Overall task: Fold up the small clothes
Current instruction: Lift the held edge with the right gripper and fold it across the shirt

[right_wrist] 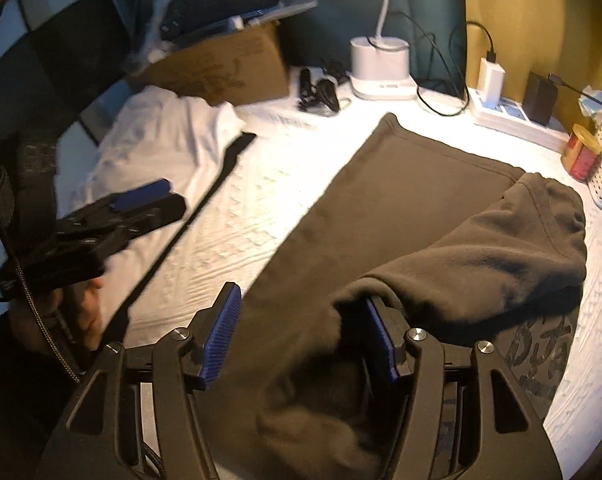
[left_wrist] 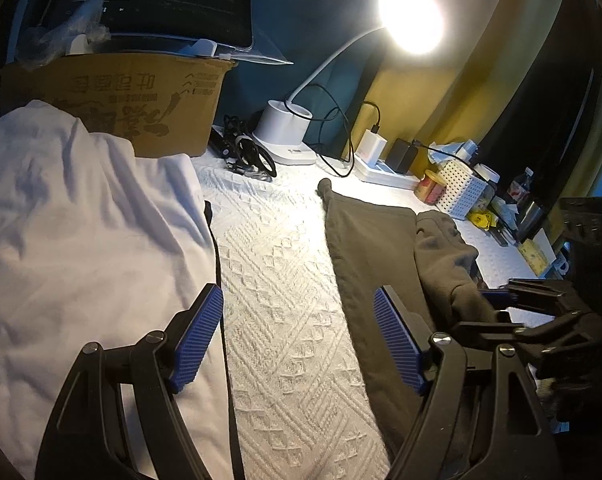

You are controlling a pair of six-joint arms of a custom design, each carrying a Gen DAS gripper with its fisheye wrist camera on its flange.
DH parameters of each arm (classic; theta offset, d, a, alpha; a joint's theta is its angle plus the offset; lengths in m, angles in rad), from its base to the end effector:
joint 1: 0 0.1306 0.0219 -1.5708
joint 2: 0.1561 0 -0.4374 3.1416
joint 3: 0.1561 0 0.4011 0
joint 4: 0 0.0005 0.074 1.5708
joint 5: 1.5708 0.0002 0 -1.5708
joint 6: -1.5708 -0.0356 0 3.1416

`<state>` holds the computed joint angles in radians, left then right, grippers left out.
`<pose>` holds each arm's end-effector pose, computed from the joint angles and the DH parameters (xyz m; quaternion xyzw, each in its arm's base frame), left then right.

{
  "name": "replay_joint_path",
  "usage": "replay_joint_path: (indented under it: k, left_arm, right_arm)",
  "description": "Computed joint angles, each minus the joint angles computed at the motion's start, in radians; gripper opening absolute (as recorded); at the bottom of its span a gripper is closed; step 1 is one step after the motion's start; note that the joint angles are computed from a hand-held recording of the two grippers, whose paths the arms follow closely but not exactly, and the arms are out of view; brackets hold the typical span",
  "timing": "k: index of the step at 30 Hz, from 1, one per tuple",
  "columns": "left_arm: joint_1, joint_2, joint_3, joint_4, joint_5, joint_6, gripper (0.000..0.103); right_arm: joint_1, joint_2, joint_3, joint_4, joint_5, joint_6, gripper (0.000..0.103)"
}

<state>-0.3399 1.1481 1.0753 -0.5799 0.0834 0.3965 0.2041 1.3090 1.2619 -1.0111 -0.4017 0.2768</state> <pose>0.3699 -0.1345 0.4567 -0.0069 0.8959 -0.1942 0.3996 0.4170 0.1000 0.4535 -0.2748 0.9086 0.1838 0.2553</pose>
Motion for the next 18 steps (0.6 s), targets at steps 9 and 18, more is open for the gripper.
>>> replay_joint_path:
  k: [9, 18]
  left_arm:
    - [-0.075, 0.02, 0.041, -0.03, -0.034, -0.004, 0.078]
    - [-0.202, 0.125, 0.127, -0.087, -0.012, -0.068, 0.078]
  right_arm:
    - [-0.08, -0.079, -0.026, 0.021, -0.09, 0.039, 0.063]
    - [-0.272, -0.092, -0.069, 0.044, -0.104, 0.037, 0.063]
